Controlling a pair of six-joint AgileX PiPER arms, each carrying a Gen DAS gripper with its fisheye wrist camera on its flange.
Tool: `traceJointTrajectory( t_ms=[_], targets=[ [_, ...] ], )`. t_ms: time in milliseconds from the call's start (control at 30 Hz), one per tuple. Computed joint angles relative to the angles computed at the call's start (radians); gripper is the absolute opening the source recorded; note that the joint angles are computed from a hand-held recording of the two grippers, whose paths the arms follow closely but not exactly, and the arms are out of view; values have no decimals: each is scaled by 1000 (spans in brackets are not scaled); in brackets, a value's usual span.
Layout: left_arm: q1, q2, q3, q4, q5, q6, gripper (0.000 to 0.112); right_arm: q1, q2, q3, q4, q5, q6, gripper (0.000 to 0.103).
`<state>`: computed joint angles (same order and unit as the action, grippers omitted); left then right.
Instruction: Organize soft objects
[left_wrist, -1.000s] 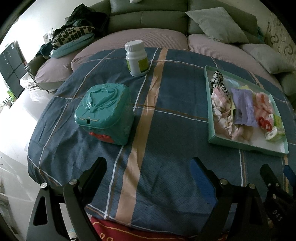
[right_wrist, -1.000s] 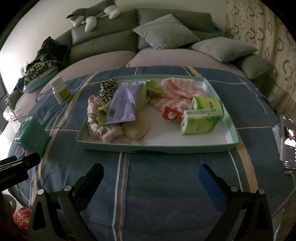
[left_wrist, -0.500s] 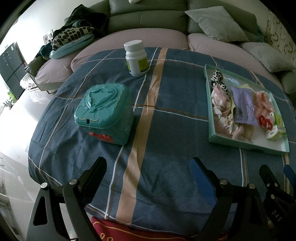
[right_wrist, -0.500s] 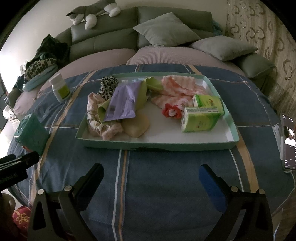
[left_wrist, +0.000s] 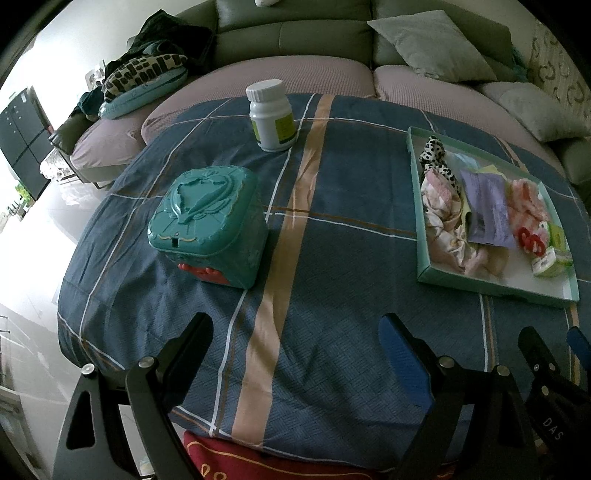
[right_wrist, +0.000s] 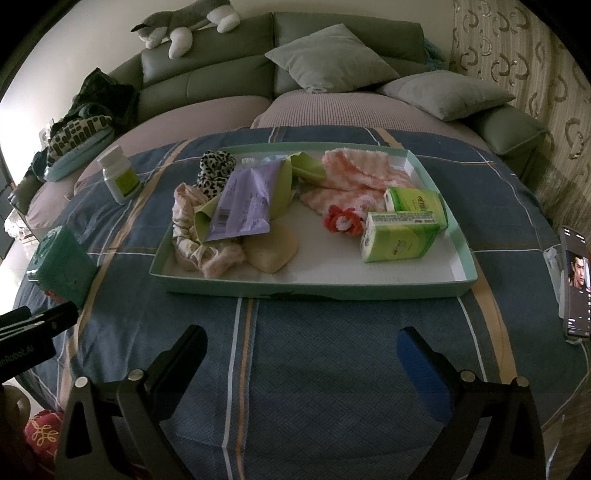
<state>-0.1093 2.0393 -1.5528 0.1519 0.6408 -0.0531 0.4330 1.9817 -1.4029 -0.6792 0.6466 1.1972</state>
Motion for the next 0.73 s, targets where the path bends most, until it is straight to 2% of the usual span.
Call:
traceJointTrajectory(
  t_ms=[733],
  targets=[
    [-13, -1, -1, 54, 5, -49, 91, -5, 0, 3, 13, -4, -9, 103]
  ],
)
